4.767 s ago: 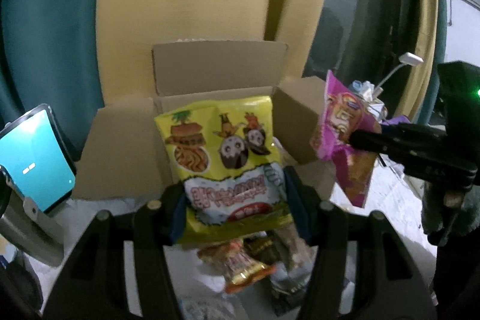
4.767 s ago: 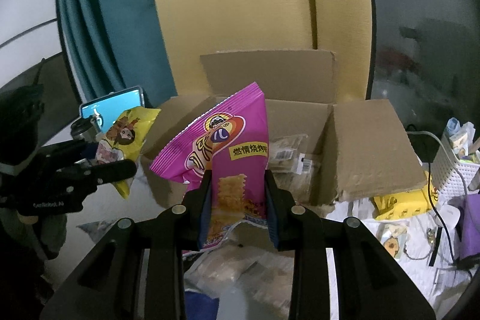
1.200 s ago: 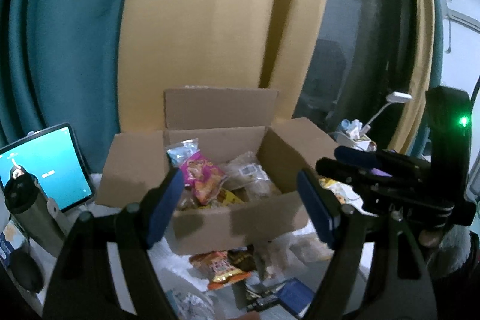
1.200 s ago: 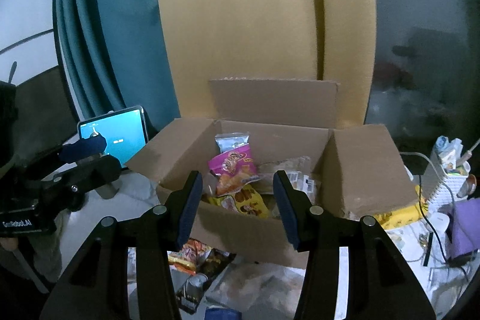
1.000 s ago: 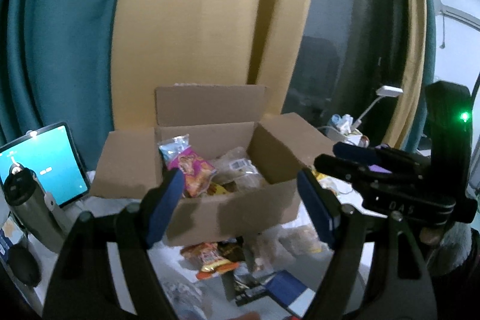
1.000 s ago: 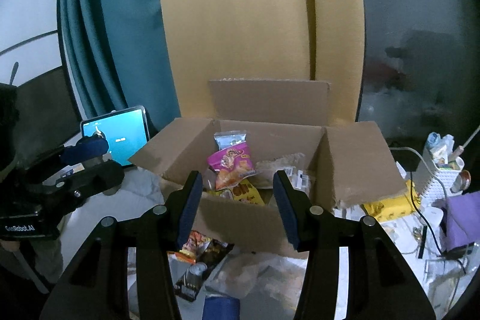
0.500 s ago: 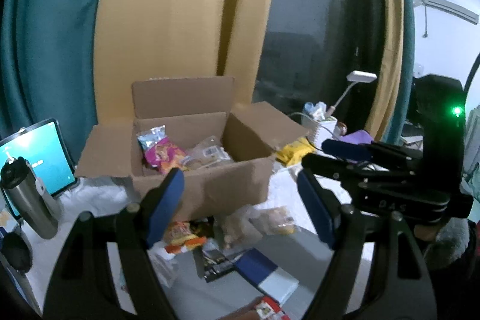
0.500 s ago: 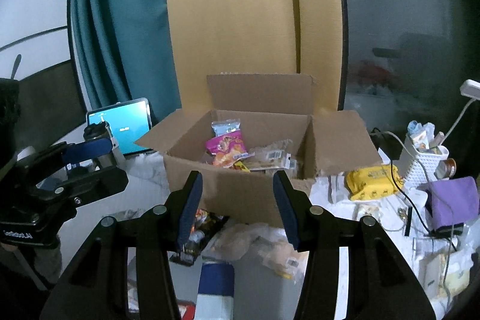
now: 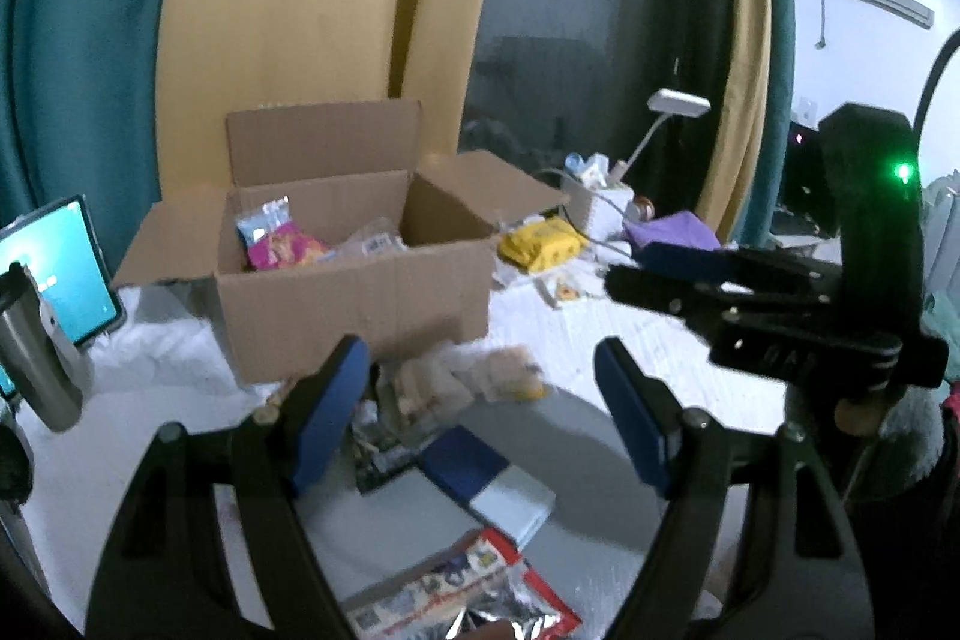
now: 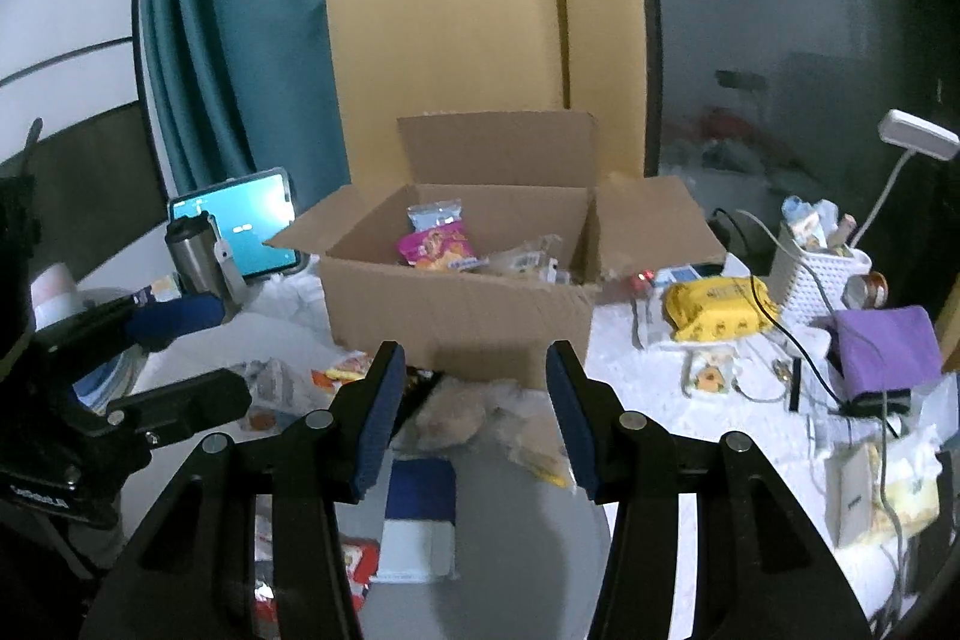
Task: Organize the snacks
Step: 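Grasp a large clear snack bag with the left tool while the right tool grasps a blue-and-white box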
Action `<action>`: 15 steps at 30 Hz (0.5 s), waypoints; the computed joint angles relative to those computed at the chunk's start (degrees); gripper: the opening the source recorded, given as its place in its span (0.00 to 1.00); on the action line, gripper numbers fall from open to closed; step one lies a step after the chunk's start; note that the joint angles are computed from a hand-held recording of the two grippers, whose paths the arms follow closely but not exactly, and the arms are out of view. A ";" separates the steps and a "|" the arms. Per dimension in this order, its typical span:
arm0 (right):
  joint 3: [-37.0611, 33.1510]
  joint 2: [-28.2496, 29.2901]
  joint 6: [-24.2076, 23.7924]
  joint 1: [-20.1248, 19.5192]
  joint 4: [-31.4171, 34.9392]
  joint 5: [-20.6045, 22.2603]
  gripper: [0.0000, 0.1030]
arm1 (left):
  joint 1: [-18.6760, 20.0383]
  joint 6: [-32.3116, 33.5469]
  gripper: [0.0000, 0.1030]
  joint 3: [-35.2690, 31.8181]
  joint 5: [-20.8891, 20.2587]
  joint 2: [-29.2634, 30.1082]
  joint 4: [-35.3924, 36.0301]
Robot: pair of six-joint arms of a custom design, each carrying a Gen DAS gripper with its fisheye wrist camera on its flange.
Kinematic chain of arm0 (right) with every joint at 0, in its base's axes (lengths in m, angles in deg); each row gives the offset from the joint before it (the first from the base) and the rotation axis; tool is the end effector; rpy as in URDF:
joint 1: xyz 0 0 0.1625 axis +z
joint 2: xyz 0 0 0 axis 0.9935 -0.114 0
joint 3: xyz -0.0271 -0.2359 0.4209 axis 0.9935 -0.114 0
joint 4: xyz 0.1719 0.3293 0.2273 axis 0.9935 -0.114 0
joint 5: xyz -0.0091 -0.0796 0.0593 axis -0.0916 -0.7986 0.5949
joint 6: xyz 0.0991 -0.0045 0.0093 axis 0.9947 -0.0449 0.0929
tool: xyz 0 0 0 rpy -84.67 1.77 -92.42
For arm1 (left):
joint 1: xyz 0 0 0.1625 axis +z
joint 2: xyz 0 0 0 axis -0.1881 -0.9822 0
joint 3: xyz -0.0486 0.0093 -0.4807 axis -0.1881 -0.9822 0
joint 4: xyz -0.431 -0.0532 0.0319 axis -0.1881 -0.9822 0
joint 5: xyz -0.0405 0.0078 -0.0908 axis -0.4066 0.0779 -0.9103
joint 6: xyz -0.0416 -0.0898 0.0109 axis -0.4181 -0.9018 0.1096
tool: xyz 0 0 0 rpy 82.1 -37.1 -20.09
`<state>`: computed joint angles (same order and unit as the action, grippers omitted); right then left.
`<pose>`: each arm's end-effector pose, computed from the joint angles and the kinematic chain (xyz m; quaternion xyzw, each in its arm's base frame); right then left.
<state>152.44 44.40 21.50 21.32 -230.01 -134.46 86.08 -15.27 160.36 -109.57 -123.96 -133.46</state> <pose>0.2836 -0.7925 0.0453 0.1248 -0.7884 0.5003 0.3354 -0.0973 -0.8633 0.2199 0.4934 0.8256 -0.2710 0.0384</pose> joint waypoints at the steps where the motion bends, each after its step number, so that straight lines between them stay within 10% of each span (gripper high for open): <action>1: 0.53 -0.05 0.10 0.04 -0.42 -0.33 0.50 | 0.17 0.00 0.77 0.26 0.13 -0.09 0.16; 15: 7.55 0.33 7.15 -1.22 -0.57 -3.96 0.50 | 3.65 -0.67 0.78 2.01 5.31 -0.05 4.02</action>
<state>159.99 44.73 28.65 20.10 -230.58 -138.42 89.73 -15.94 162.37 -104.26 -124.01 -129.45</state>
